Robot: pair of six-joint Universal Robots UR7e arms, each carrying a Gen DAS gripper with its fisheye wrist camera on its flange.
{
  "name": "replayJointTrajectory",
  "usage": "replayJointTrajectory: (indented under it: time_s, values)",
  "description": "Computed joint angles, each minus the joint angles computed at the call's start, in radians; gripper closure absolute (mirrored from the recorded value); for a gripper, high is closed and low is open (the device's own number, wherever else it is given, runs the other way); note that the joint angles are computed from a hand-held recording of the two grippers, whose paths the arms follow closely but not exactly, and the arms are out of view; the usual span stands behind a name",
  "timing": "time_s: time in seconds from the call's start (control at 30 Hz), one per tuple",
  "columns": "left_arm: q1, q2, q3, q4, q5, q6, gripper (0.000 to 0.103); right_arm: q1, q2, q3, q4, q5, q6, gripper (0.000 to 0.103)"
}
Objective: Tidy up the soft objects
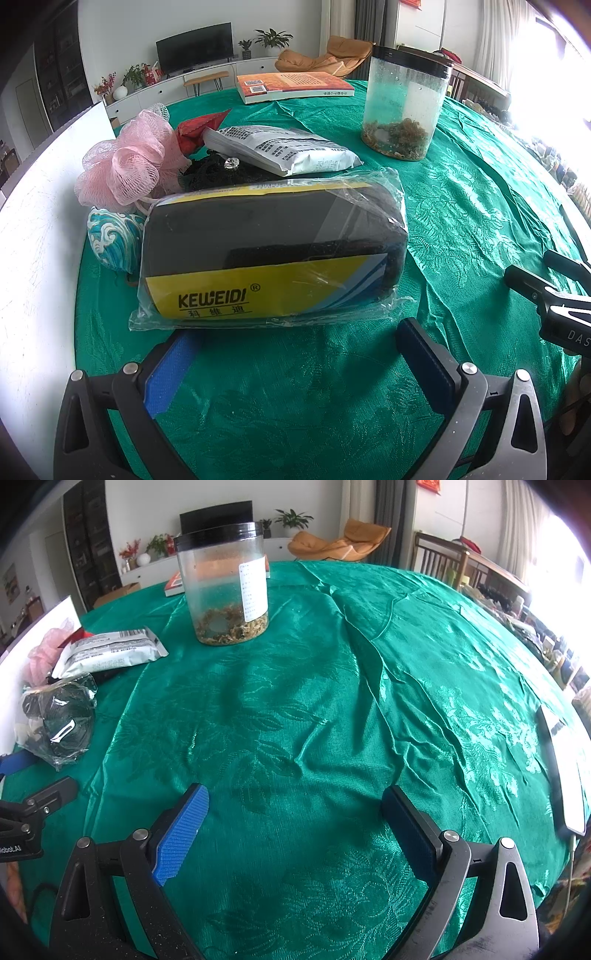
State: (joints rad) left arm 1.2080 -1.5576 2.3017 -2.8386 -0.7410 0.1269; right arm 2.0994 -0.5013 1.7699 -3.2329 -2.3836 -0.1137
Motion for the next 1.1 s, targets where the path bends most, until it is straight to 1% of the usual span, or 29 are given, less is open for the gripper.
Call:
replayJointTrajectory:
  time_s: [0.33, 0.43, 0.53, 0.67, 0.73, 0.77, 0.8, 0.87, 0.9, 0.93, 1.0, 1.07, 1.1]
  values:
    - [0.0, -0.001, 0.0, 0.0, 0.0, 0.0, 0.0, 0.003, 0.0, 0.004, -0.009, 0.004, -0.003, 0.007]
    - [-0.001, -0.015, 0.004, 0.02, -0.002, -0.01, 0.0, 0.003, 0.0, 0.004, -0.01, 0.003, -0.003, 0.007]
    - [-0.008, -0.055, 0.021, 0.053, -0.009, -0.052, 0.0, 0.004, 0.001, 0.006, -0.015, 0.004, -0.006, 0.007]
    - [-0.013, -0.138, 0.04, 0.138, -0.078, -0.116, 0.0, 0.004, 0.001, 0.006, -0.017, 0.006, -0.009, 0.007]
    - [-0.034, -0.195, 0.058, 0.175, -0.095, -0.132, 0.0, 0.005, -0.011, 0.006, 0.018, 0.014, -0.001, 0.007]
    - [-0.048, -0.229, 0.069, 0.19, -0.101, -0.135, 0.0, 0.005, -0.021, 0.008, 0.03, 0.036, -0.002, 0.007]
    - [-0.063, -0.264, 0.079, 0.212, -0.105, -0.14, 0.0, 0.005, -0.035, 0.018, 0.008, 0.1, -0.02, 0.007]
    - [-0.095, -0.332, 0.094, 0.258, -0.112, -0.151, 0.0, -0.003, -0.055, 0.022, -0.044, 0.289, -0.081, 0.007]
    - [-0.111, -0.364, 0.099, 0.279, -0.113, -0.157, 0.0, -0.009, -0.059, 0.006, -0.023, 0.386, -0.11, 0.007]
    - [-0.127, -0.393, 0.104, 0.3, -0.108, -0.165, 0.0, -0.015, -0.054, -0.031, 0.039, 0.463, -0.131, 0.007]
    - [-0.156, -0.439, 0.106, 0.333, -0.099, -0.181, 0.0, -0.031, -0.02, -0.147, 0.228, 0.586, -0.146, 0.008]
    - [-0.18, -0.48, 0.112, 0.352, -0.081, -0.197, 0.0, -0.045, 0.037, -0.27, 0.389, 0.668, -0.169, 0.008]
    - [-0.183, -0.497, 0.111, 0.359, -0.091, -0.198, 0.001, -0.051, 0.064, -0.322, 0.463, 0.708, -0.183, 0.008]
